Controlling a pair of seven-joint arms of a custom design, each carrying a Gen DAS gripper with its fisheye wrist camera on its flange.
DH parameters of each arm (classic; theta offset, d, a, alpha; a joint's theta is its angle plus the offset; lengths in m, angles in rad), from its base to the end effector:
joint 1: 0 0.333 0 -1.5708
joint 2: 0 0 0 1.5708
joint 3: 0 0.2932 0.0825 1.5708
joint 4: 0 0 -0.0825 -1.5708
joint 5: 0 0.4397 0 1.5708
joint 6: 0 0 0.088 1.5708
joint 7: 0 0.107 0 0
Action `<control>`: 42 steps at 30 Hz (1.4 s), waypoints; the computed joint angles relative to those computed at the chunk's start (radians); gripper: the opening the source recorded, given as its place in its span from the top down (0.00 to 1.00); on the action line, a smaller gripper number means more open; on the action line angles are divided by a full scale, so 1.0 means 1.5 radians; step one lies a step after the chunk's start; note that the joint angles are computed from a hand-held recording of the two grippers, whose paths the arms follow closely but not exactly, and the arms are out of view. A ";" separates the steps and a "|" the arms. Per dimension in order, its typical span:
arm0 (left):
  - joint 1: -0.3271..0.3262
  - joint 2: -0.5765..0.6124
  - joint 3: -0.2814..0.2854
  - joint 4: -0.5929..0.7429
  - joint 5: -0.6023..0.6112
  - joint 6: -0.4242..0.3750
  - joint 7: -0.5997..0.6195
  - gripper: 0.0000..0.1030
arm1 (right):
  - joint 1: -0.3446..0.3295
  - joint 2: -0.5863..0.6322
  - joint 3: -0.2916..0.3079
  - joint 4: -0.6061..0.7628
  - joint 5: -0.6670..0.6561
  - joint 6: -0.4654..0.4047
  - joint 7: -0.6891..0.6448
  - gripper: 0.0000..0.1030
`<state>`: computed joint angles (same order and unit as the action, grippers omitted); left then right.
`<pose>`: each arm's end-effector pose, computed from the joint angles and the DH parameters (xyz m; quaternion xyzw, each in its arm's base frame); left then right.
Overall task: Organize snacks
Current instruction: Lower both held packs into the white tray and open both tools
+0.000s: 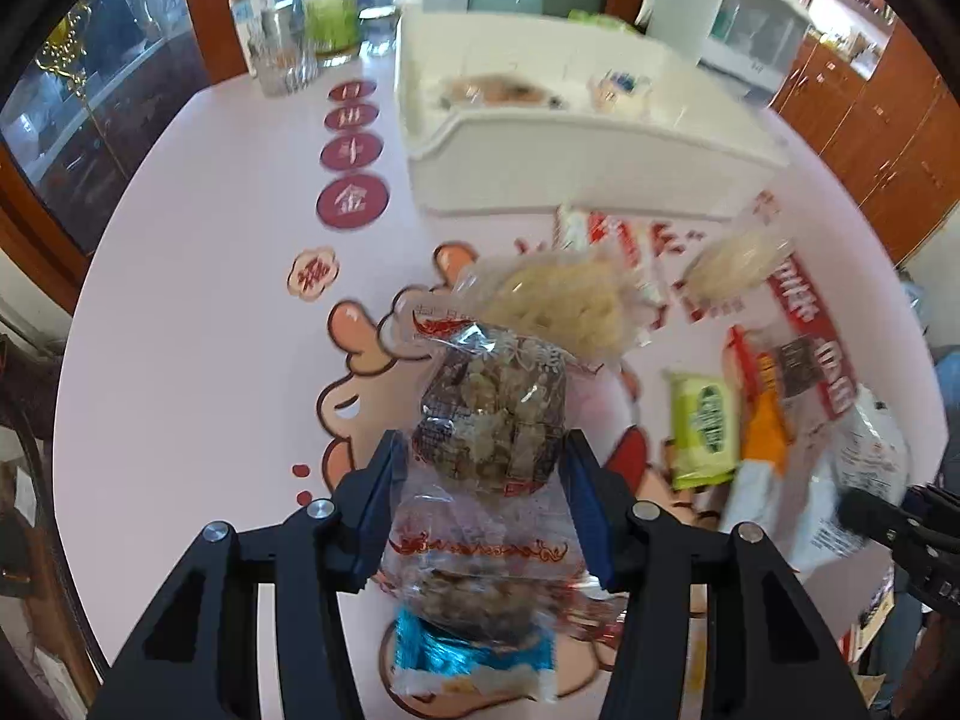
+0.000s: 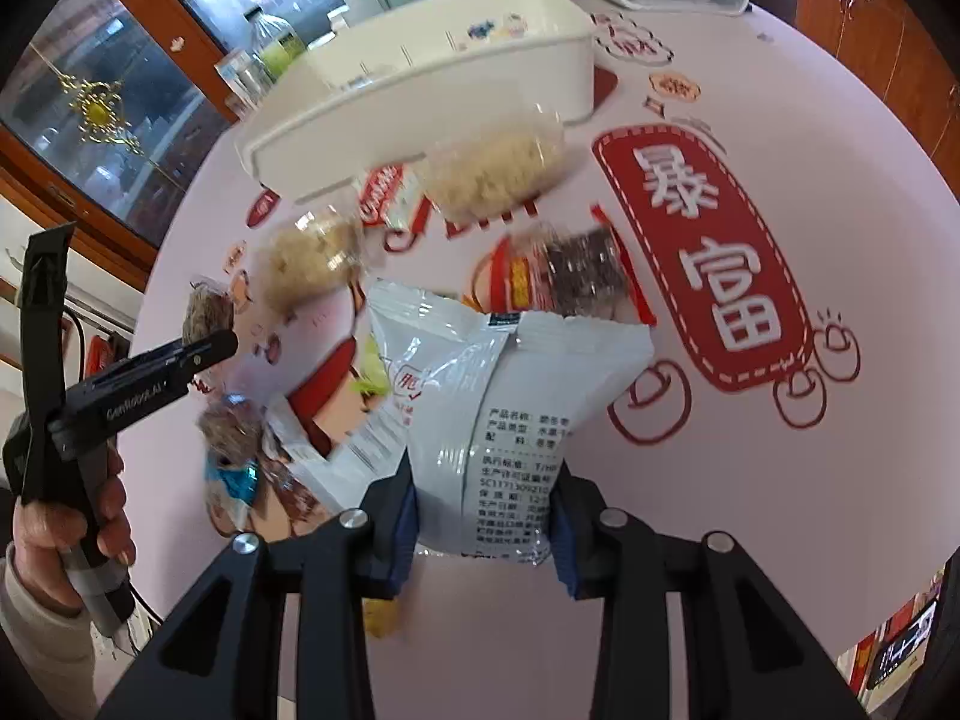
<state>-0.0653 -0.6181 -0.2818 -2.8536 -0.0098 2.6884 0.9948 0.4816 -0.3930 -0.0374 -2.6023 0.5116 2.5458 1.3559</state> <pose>0.4016 -0.1251 0.3477 -0.7693 0.5969 -0.1760 0.1448 0.4390 0.2030 0.3662 -0.7752 0.5833 0.0430 0.2388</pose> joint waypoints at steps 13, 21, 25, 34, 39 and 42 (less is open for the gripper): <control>-0.019 -0.043 0.003 0.065 -0.017 0.001 0.045 0.51 | 0.013 0.005 -0.022 0.086 0.049 0.023 -0.092 0.65; 0.033 0.010 -0.023 0.180 0.044 -0.007 0.053 0.50 | -0.011 0.086 -0.014 0.214 0.083 0.025 -0.143 0.64; 0.069 0.049 -0.040 0.249 0.097 -0.011 0.036 0.50 | -0.035 0.132 0.002 0.288 0.092 0.034 -0.155 0.64; 0.133 0.180 -0.064 0.412 0.269 -0.041 -0.072 0.50 | -0.095 0.270 0.051 0.487 0.072 0.022 -0.133 0.64; 0.131 0.261 -0.046 0.481 0.336 -0.071 -0.137 0.50 | -0.126 0.357 0.083 0.594 0.034 -0.005 -0.104 0.64; 0.116 0.302 -0.022 0.507 0.350 -0.075 -0.160 0.50 | -0.138 0.402 0.099 0.642 0.000 -0.027 -0.077 0.64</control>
<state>0.1087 -0.1650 -0.3154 -2.0936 0.5150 2.5758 0.7554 0.2753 0.2094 0.1107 -1.6386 0.5109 2.5050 1.2401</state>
